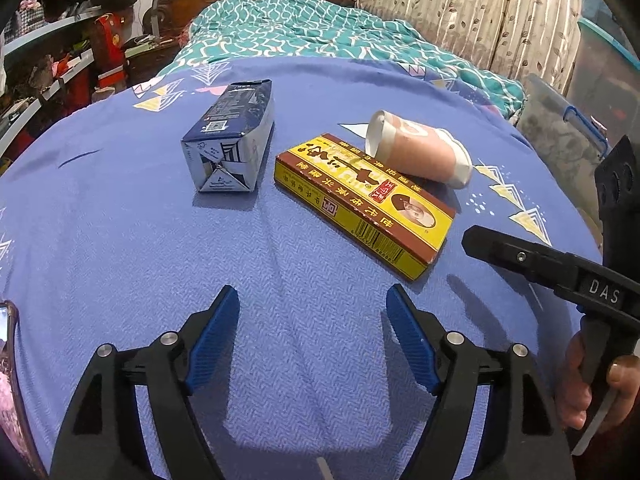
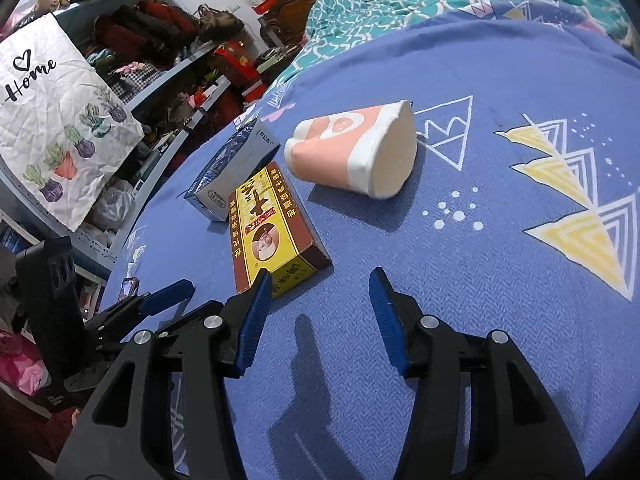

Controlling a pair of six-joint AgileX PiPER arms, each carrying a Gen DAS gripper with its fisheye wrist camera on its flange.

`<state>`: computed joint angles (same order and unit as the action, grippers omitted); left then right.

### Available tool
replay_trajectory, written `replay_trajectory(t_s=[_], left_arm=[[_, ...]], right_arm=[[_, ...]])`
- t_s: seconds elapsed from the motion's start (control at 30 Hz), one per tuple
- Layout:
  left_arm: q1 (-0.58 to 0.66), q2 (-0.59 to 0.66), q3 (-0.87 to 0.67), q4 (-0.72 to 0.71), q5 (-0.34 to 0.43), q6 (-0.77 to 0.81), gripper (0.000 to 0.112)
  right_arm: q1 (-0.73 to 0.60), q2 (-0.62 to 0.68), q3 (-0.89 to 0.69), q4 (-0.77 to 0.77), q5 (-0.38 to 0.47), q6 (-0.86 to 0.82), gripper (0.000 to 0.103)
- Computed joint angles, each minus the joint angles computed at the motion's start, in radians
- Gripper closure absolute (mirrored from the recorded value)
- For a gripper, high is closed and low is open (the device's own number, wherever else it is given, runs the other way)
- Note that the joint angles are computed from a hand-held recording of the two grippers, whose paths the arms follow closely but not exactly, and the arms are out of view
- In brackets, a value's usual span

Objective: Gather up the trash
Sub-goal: 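Move both tools back toward the paper cup and yellow box on the bed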

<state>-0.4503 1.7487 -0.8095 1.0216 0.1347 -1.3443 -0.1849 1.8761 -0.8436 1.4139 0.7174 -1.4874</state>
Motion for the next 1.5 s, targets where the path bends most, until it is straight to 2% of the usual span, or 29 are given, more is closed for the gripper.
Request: replay_trajectory(t_s=[0.33, 0.47, 0.67, 1.1, 1.2, 1.33, 1.5], left_arm=[[0.019, -0.004, 0.013, 0.023, -0.044, -0.021, 0.037], [0.028, -0.007, 0.021, 0.04, -0.061, -0.036, 0.036], [0.043, -0.011, 0.03, 0.037, -0.089, -0.031, 0.036], [0.111, -0.035, 0.068, -0.022, -0.181, 0.006, 0.036], [0.114, -0.036, 0.068, -0.024, -0.184, 0.004, 0.036], [0.113, -0.036, 0.069, -0.043, -0.184, 0.022, 0.036], [0.121, -0.037, 0.075, -0.063, -0.195, 0.043, 0.036]], right_arm=[[0.016, 0.006, -0.015, 0.004, -0.014, 0.007, 0.048], [-0.004, -0.021, 0.028, 0.082, -0.004, -0.074, 0.046], [-0.01, -0.022, 0.025, 0.1, -0.001, -0.075, 0.046], [0.048, 0.051, -0.108, 0.029, -0.003, 0.096, 0.046], [0.054, 0.066, -0.111, -0.007, 0.031, 0.114, 0.046], [0.061, 0.072, -0.112, -0.04, 0.12, 0.099, 0.046], [-0.004, 0.039, -0.078, 0.024, 0.116, 0.065, 0.046]])
